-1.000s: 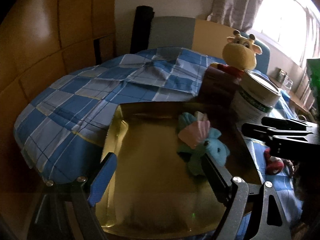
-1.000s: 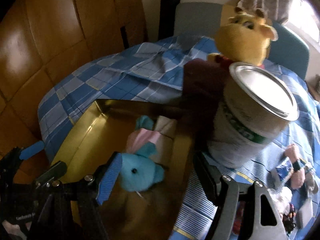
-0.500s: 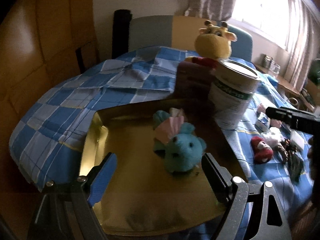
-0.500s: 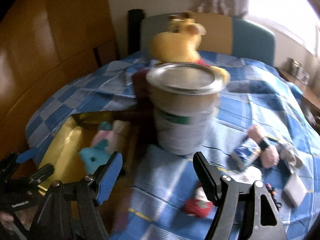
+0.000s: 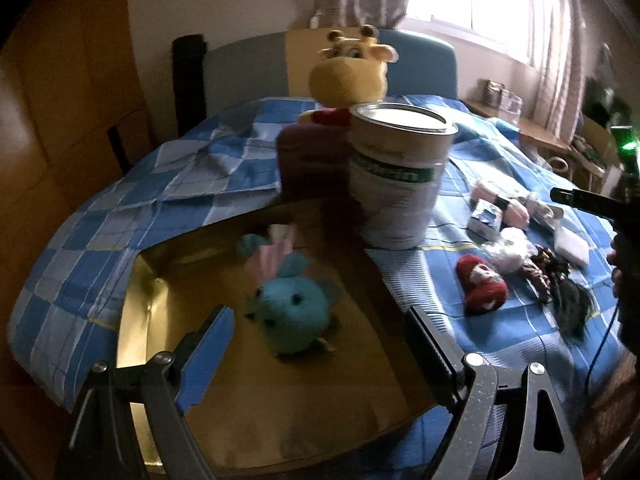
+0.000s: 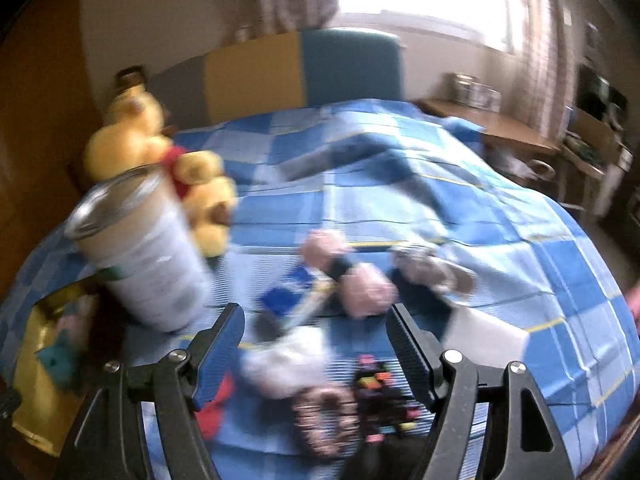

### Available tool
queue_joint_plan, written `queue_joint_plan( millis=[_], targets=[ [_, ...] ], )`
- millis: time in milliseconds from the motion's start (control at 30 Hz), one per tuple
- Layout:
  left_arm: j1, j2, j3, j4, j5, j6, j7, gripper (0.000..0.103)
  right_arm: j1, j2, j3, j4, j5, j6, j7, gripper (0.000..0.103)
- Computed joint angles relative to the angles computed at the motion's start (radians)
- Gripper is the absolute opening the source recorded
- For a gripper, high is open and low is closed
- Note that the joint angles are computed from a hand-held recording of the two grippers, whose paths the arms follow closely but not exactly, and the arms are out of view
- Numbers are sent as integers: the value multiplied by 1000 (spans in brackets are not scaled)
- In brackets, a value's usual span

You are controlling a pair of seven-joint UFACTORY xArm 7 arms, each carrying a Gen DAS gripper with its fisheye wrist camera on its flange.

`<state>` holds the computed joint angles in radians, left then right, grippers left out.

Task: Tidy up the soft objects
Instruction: 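Move the left gripper to the red Santa sock and grasp it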

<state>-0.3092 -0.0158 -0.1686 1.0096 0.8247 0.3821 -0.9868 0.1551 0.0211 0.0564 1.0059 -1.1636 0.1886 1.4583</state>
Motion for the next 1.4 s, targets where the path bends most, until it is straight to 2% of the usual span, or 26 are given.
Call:
queue_joint_plan(
  millis=[100,167,267,500,633,733,867,967,1167,1233,1267,1300,1400],
  targets=[
    [-19,29,-9,35,-3,10,24,87,-30,-10,-26,-33,-65,-13,115,74],
    [-35,51,-8,61,-7,15,41,87,-60,-16,-42,-60,-40,-68,164,74],
    [-64,89,-4,105,-29,24,75,87,-95,-29,-48,-66,-151,-116,326,74],
    [-133,179,20,202,-99,29,156,87,-121,-27,-37,-64,-191,-165,401,74],
    [-159,235,26,256,-198,24,258,86,-123,-26,-35,-64,-193,-175,420,74],
    [-174,286,23,307,-289,27,349,81,-130,-23,-42,-66,-199,-200,437,74],
    [-195,393,12,422,-413,63,473,70,-137,-17,-49,-64,-221,-228,470,74],
    [-229,481,29,530,-467,126,523,70,-139,-12,-55,-60,-235,-248,488,74],
    [-294,648,84,736,-514,240,547,70,-138,-2,-66,-50,-262,-276,516,74],
    [-294,684,85,778,-538,257,560,58,-137,2,-71,-46,-269,-285,526,74],
    [-284,701,71,794,-563,257,583,38,-136,4,-73,-46,-268,-289,526,74],
    [-268,713,50,802,-596,251,616,26,-135,7,-76,-45,-264,-294,522,74],
    [-285,693,69,754,-599,190,633,21,-130,9,-78,-65,-152,-301,411,74]
  ],
)
